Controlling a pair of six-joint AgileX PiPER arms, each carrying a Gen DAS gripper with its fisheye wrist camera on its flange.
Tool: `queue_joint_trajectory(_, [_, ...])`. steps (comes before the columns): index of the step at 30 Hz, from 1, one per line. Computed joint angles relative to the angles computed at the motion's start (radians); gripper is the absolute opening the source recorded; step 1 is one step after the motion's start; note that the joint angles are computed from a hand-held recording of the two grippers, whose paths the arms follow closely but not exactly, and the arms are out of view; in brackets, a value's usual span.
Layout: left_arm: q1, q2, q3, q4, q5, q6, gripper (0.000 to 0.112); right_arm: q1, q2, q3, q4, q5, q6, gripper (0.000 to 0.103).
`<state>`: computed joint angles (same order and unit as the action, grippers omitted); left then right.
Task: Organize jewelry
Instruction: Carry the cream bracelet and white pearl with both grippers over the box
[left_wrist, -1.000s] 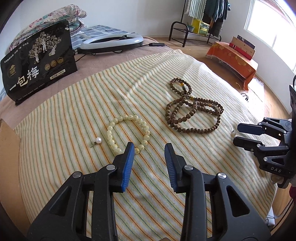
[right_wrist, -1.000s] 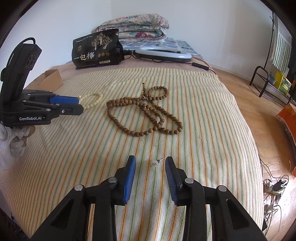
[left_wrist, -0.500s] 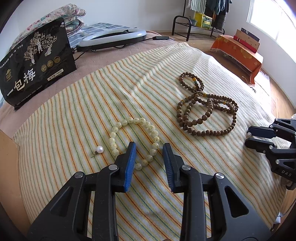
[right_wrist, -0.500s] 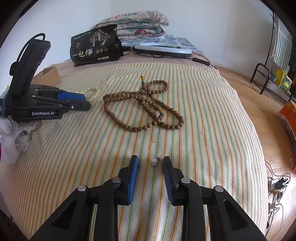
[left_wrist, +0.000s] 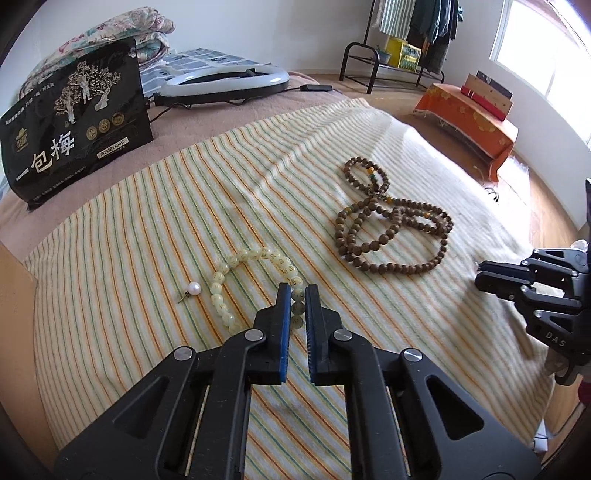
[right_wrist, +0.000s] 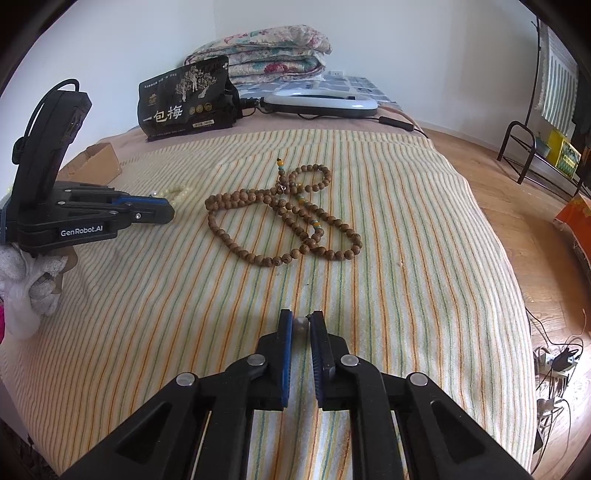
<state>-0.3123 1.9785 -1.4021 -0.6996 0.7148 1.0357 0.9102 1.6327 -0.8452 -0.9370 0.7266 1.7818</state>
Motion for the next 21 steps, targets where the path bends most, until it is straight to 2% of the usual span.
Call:
queue_joint_trajectory(9, [0.060,-0.107,0.066,-0.090,0.060,0.070,0.005,0.079,-0.047,-0.022,0.011,0.105,0.007,0.007])
queue_joint_trajectory(21, [0.166,-0.251,0.138,-0.159,0.142,0.121,0.005,0.184,-0.079,-0.125,0.033,0.276,-0.038,0.007])
